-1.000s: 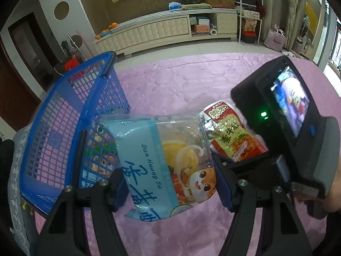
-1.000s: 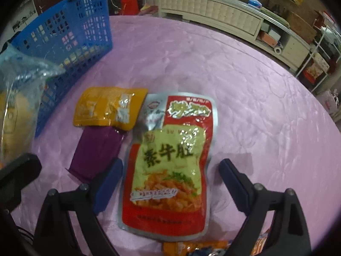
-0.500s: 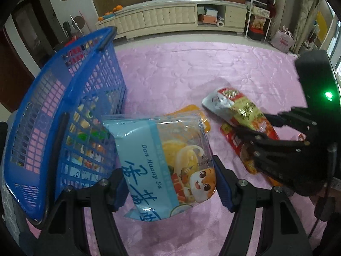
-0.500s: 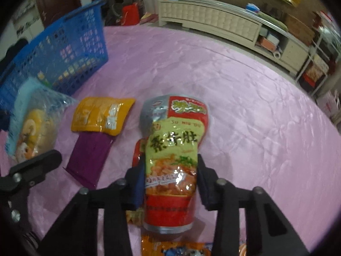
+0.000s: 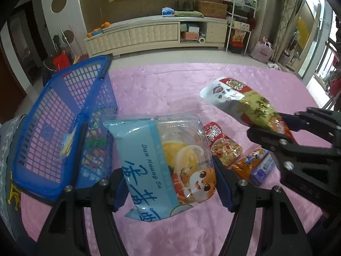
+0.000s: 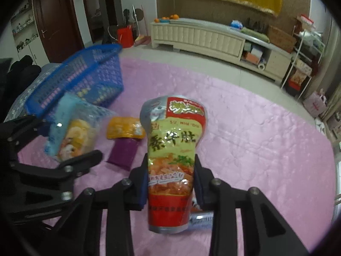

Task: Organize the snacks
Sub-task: 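Carry both packs over the blue basket and open both grippers to drop them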

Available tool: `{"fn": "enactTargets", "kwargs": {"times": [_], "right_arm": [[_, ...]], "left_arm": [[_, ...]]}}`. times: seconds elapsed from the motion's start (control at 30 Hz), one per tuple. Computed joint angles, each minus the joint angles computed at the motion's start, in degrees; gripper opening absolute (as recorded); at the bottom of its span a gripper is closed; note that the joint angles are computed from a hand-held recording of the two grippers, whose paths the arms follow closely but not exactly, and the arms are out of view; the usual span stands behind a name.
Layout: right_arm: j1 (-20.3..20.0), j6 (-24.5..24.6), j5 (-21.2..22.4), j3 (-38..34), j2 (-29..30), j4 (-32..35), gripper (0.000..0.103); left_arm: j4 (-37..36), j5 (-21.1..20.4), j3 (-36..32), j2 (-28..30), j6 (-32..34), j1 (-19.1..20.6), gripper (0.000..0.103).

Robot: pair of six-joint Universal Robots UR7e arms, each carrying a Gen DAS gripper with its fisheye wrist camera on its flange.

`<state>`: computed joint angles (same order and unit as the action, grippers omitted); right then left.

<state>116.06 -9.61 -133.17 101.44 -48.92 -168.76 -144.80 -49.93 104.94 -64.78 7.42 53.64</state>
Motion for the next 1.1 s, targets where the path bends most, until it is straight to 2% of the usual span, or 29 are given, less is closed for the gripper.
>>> {"fn": "enactTargets", "kwargs": {"times": [0.23,0.43,0.8,0.93,1.1], "right_arm": [[5.83,2.63,-4.56,-0.57,-0.02,0.57,0.037],[9.28,2.59,-7.36,-4.95,2.70,1.51,0.037],[12.26,-0.42,-6.28,-14.82,11.09,2.39,0.036],[12.68,-1.16,-4.60,-19.88,14.36,6.23,0.036],[13.09,-2.95,-4.79,-25.20,18.05,8.55,0.036]], "left_arm": [[-1.37,-3.15,2.01,-5.62,2.05,-0.56,0.066],[-0.96,-3.12,2.65,-10.15,2.86,-0.54,0.066],[-0.61,-0.33,-0.36,-14.90,8.20,3.34,0.066],[-0.50,0.02,-1.70,-15.68,8.82,4.99,0.066],[0.32,-0.31,-4.28,-15.85,9.03,7.10,0.066]]}}
